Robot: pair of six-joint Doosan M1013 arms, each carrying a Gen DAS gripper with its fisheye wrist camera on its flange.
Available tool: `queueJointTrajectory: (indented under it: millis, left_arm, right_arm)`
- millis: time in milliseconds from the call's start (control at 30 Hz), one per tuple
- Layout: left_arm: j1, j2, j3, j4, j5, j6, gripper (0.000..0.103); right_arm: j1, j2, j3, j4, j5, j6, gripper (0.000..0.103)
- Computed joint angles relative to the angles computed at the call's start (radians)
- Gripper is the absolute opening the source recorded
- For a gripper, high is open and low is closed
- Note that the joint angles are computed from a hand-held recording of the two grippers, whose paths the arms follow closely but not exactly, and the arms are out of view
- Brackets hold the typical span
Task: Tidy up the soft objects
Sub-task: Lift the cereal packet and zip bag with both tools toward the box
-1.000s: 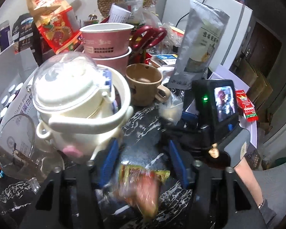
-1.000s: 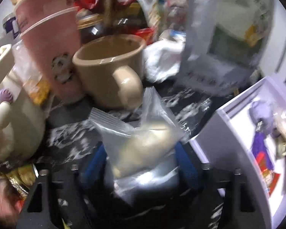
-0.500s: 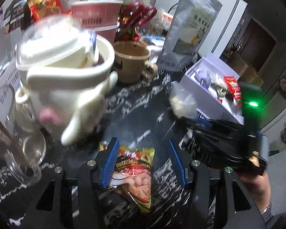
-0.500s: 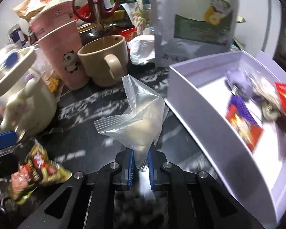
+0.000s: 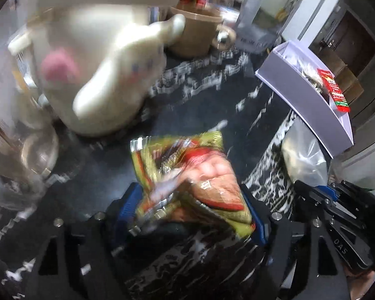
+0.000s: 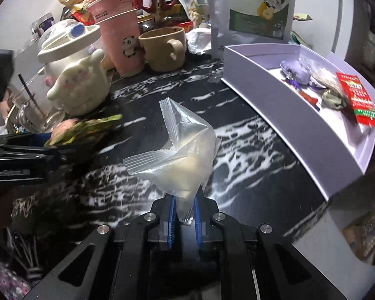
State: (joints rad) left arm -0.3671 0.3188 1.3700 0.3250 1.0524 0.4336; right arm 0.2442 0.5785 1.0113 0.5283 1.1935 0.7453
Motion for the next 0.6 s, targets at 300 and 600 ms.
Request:
queueJointTrajectory:
  millis: [300, 600]
  left_arm:
    - [-0.011, 0.018, -0.012, 0.074, 0.036, -0.001, 0.079]
    - [-0.011, 0.016, -0.012, 0.08, 0.015, 0.014, 0.057]
  right_arm:
    - [-0.003, 0.005, -0.006, -0.008, 0.01, 0.062, 0.017]
    - [0.003, 0.002, 0.003, 0.006, -0.045, 0.11, 0.067]
